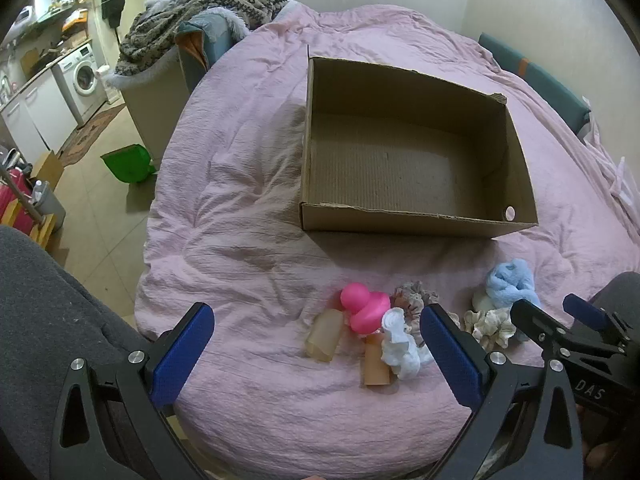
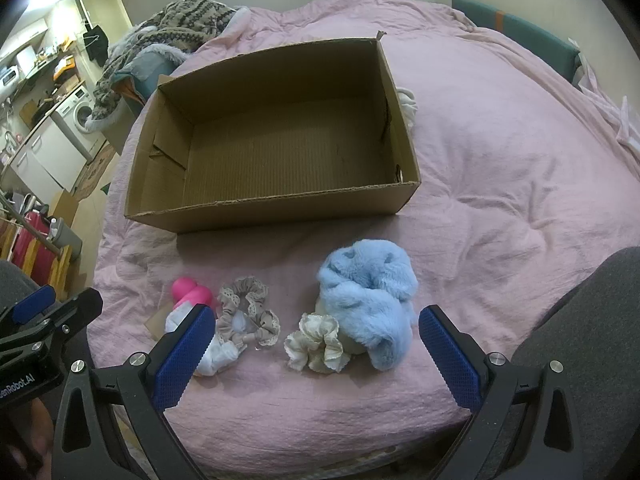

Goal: Organize soft objects

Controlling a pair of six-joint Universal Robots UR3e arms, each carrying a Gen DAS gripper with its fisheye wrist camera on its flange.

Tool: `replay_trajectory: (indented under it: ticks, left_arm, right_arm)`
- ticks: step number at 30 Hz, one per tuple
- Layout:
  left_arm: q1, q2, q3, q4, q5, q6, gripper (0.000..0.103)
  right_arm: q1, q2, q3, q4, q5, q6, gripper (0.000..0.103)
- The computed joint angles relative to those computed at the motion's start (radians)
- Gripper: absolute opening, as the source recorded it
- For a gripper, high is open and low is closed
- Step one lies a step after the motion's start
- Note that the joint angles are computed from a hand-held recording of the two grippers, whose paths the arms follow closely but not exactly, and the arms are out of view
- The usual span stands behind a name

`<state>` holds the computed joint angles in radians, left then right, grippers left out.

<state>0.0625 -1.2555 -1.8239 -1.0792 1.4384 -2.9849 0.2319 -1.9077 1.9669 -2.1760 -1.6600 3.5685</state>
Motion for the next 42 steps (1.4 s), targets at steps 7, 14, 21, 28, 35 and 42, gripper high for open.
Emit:
replay_trajectory:
  ticks: [7, 14, 21, 28, 35, 42]
  left_arm:
    - [0.001, -0.002, -0.001, 0.000, -0.001, 0.000, 0.103]
    - [-0.022, -0.009, 0.008, -0.001, 0.013, -0.017, 0.103]
    - [-0.021, -0.009, 0.008, -0.001, 0.011, -0.017, 0.103]
    - [-0.019, -0.007, 0.007, -0.002, 0.009, -0.016, 0.103]
    - [-0.029, -0.008, 0.005, 0.001, 0.015, -0.027, 0.103]
    - [-0.030, -0.012, 0.005, 0.000, 0.016, -0.030, 0.103]
  right_arm:
    - [0.001, 0.000, -0.001, 0.001, 0.000, 0.001, 0.103]
    - [0.000, 0.000, -0.001, 0.002, 0.002, 0.001, 0.103]
    - [-0.001, 0.000, 0.000, 0.002, 0.003, 0.001, 0.103]
    - [-0.002, 0.000, 0.000, 0.002, 0.004, 0.001, 0.103]
    - [-0.001, 0.001, 0.000, 0.002, 0.004, 0.002, 0.103]
    - [0.002, 0.002, 0.007, -0.006, 0.002, 0.006, 0.103]
